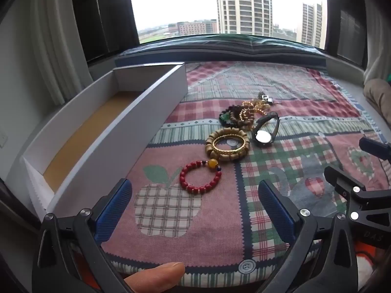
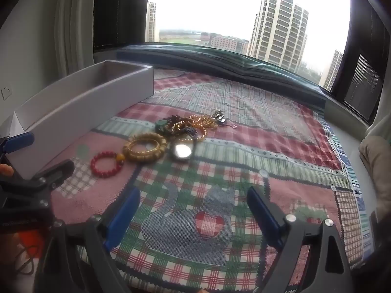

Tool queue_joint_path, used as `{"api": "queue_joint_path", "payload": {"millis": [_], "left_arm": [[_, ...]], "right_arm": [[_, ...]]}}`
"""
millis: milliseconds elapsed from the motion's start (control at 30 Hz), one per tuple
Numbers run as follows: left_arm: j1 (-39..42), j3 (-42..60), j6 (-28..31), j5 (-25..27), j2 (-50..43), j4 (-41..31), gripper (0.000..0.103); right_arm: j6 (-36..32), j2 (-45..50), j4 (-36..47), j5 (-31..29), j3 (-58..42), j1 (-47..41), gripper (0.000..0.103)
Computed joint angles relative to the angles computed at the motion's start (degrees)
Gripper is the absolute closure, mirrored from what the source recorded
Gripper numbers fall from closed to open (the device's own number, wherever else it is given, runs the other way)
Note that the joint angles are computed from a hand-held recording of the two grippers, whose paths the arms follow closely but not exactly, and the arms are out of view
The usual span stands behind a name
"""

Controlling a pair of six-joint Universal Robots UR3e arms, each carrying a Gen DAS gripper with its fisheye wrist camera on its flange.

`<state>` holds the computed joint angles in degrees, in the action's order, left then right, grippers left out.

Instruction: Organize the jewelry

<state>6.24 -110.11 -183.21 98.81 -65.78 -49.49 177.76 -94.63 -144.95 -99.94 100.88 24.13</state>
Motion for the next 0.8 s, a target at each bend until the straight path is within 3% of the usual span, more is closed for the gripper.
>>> {"api": "queue_joint_path", "payload": {"millis": [333, 800], "left_arm": [[-1.6, 1.1, -0.5, 2.2, 0.1, -1.1, 0.0], [0.5, 1.7, 0.6, -1.4, 3.5, -4.2, 0.0]], "right_arm": [[0.3, -2.2, 0.7, 0.2, 1.2, 0.2, 0.012], [1.5, -3.1, 0.4, -0.5, 1.7, 0.4, 0.012]]}}
